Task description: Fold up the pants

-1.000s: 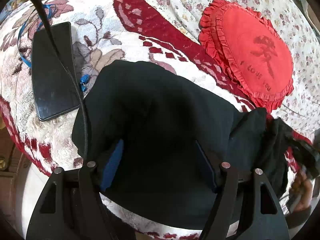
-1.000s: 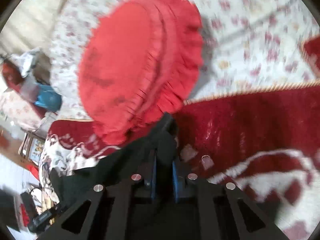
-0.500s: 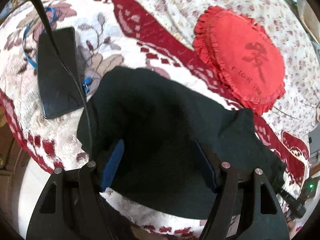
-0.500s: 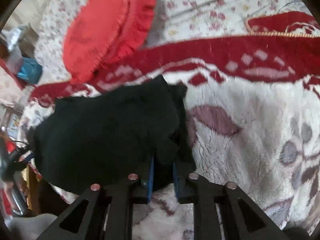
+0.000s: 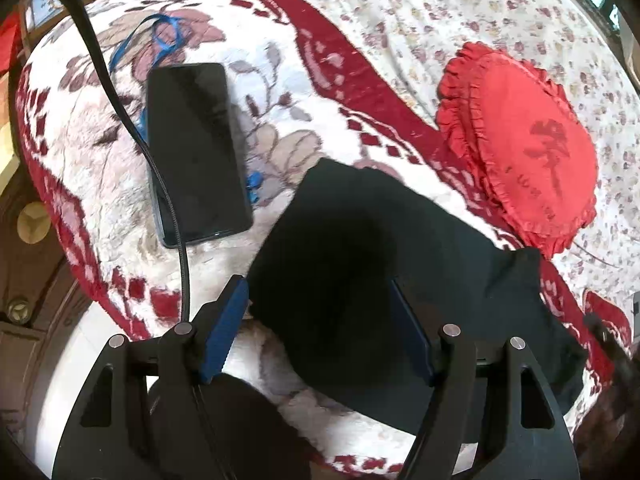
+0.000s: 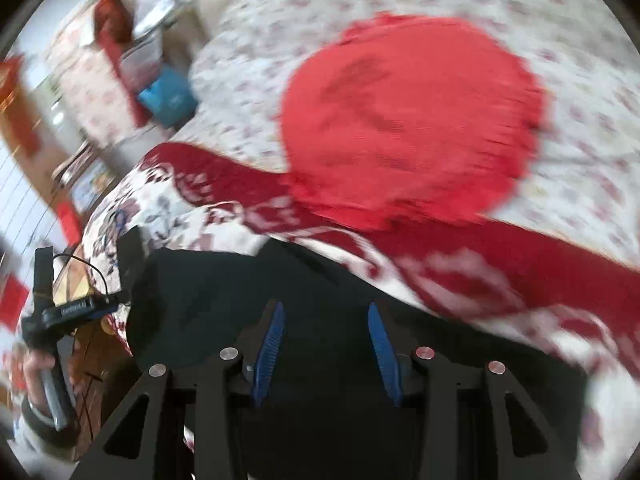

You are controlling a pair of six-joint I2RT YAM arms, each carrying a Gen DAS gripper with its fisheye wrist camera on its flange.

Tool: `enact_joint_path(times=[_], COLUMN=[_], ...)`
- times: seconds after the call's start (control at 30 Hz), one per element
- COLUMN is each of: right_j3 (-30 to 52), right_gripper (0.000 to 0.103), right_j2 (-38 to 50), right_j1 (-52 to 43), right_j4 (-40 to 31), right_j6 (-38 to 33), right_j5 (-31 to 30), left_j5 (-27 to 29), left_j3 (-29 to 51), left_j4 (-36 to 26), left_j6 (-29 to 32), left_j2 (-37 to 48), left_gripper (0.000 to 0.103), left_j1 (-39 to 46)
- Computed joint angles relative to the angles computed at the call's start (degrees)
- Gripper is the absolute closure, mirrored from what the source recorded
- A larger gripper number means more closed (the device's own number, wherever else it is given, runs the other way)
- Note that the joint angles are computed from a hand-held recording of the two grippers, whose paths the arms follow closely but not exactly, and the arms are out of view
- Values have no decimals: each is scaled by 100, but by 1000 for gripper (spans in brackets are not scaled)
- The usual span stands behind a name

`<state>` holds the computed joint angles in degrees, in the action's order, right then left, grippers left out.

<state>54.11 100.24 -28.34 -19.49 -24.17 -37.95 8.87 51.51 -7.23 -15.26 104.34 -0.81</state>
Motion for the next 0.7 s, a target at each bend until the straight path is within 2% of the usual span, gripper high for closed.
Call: enact_joint_path(times=[0.1,0.23,0.27,0.3,0.37,0.43,0.5,0.63,0.67,0.7], right_j3=[451,1053,1164,1277,1495,1591,1582,1936,1873,1790], right_gripper=[60,61,76,96,100,103,103,103,103,99], right_j2=[557,1360,1543,1693,1844,1805,1745,2042,1965,1875], right_j1=[911,1437,1519,1565,1543,1417,1397,1452,1382,1304], right_j4=[279,264,334,377,397,475,766,375,382,405], right_j6=[302,279,310,335,501,702,827,728,718,705], right_j5=[476,612,708,782,881,759,905,983,783,564], left_j5=[63,71,79,96,88,2,-52,-100,-98,-85], left_j3=[49,224,295,357,450,501,580,715,683,662], left_j4=[32,19,7,-5,-13,33,55,-3,24,40], left_j6=[-60,-46,-45,-36,-15,3,1,-19,-11,-2], left_j2=[123,353,432,487,542,564,666,877,849,822], left_gripper=[32,32,32,32,32,32,32,32,32,32], left_j1=[86,44,8,-11,-67,-130,-180,-253,-249,-238])
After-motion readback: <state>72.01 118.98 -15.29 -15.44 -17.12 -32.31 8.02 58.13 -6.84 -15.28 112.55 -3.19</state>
